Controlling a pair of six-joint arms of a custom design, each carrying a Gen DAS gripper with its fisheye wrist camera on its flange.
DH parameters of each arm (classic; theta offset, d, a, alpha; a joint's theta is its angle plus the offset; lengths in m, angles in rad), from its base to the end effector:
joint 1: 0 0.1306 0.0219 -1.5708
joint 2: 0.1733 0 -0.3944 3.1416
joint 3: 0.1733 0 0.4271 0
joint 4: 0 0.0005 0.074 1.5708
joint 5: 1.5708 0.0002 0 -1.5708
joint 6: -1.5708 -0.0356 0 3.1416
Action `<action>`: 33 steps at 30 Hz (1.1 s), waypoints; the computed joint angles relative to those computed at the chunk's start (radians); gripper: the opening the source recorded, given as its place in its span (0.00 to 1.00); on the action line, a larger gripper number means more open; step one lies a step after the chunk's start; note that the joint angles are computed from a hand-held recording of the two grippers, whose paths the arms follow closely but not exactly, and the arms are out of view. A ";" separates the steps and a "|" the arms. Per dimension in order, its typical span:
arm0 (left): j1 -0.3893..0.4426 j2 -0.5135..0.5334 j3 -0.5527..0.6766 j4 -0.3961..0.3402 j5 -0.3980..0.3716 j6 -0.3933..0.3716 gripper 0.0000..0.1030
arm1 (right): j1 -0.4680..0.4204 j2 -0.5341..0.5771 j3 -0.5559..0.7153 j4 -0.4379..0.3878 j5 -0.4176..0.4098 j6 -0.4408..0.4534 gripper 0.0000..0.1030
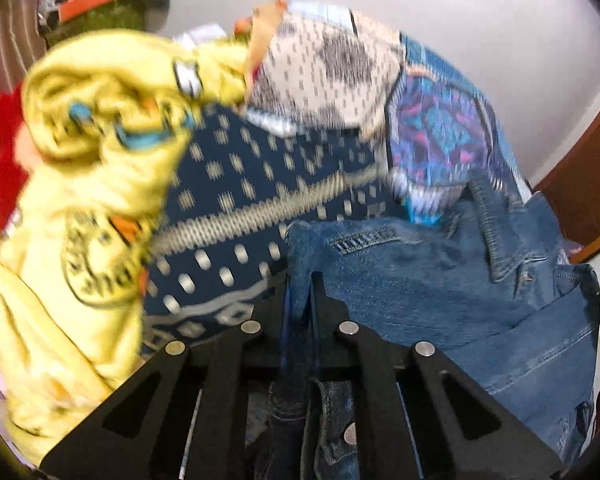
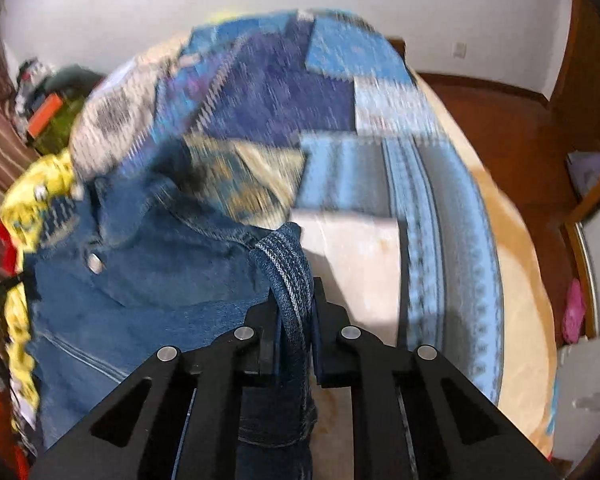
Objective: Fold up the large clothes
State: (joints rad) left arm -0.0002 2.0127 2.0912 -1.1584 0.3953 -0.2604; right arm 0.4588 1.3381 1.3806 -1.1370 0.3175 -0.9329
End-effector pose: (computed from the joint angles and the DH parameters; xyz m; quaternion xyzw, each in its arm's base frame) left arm 0.7255 -0.0144 0.3919 0.1709 0.9369 -0.1580 0.2610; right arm 0.4305 0.1997 0.4465 0.2616 0.9240 0.0314 0.2773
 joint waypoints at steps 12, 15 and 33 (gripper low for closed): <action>-0.013 0.034 0.046 0.009 -0.135 -0.005 0.06 | -0.033 0.104 0.020 -0.036 0.007 -0.031 0.21; -0.021 0.012 0.012 -0.015 -0.138 -0.038 0.07 | -0.027 0.103 0.016 -0.079 0.002 -0.049 0.35; 0.004 -0.407 -0.381 0.108 -0.040 -0.131 0.92 | 0.279 -0.014 0.167 -0.311 0.238 -0.119 0.81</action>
State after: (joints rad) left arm 0.0037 1.6061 1.7098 -1.0508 0.3553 -0.3910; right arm 0.7377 1.3240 1.5481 -1.4479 0.5557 -1.0523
